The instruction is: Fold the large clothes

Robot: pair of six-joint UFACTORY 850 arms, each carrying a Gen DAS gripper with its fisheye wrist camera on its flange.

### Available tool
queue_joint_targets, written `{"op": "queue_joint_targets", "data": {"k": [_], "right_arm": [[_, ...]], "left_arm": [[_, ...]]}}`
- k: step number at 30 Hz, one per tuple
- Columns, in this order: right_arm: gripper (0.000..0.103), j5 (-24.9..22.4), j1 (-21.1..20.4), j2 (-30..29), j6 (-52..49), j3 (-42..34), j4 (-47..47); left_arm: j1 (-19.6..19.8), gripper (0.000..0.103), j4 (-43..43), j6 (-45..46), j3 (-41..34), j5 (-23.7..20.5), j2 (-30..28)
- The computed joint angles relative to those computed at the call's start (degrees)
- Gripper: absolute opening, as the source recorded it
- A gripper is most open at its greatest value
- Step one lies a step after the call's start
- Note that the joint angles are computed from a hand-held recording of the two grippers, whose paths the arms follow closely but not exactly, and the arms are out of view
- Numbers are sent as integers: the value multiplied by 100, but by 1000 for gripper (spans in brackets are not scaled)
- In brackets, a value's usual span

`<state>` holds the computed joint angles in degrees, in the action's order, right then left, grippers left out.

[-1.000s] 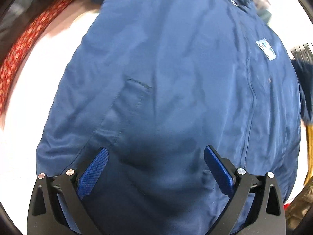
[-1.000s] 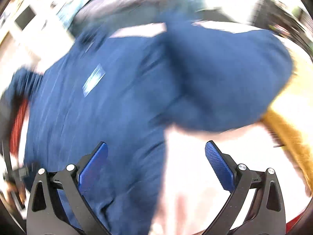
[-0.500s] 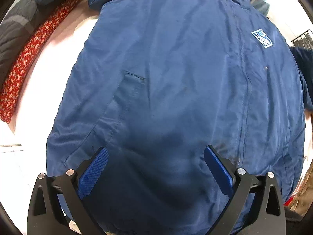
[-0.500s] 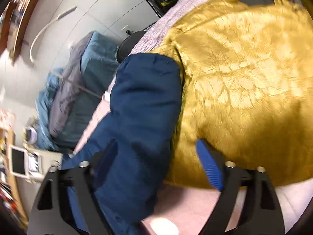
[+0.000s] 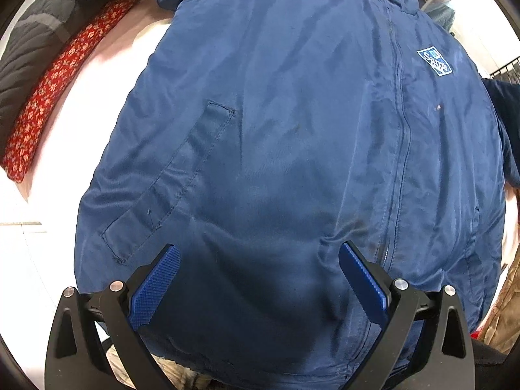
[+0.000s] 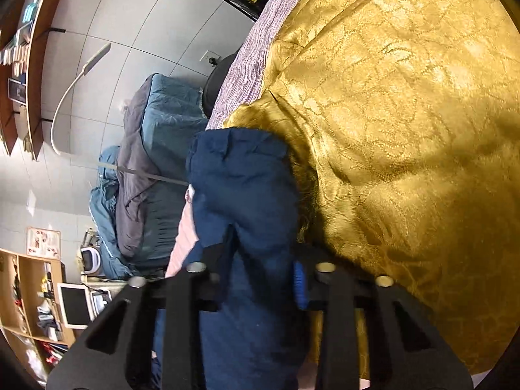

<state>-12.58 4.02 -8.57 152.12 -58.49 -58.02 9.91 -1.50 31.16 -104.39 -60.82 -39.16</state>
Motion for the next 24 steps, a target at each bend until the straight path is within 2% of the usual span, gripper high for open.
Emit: {"op": "queue_joint_targets", "data": {"k": [3,6,7,12,14,17,20,24], "right_arm": [[15,-118,65,168,454,47,-469],[12,-527,161,427,2,0,-270],[12,-714,195,524,-84,-26,-298],[10,-2225,425,1236,-385,6,-477],[9,-2481,412,1376,-776,71,-49],[9,-2667,459,1411,-987,185,508],[9,-2669,606,1428,-527,340,556],[9,-2711,644,1086,-1288,-180,651]], "left_arm": [[1,96,-33,53,316,86,236],[-88,96,-62,139,334,112,253],[-125,96,-85,185,364,130,282],[-292,96,-260,273,251,79,282],[-345,96,-312,292,198,50,248],[-380,96,-388,305,130,29,176],[-360,96,-442,269,37,-10,90],[-253,96,-451,261,-352,-197,-142]]}}
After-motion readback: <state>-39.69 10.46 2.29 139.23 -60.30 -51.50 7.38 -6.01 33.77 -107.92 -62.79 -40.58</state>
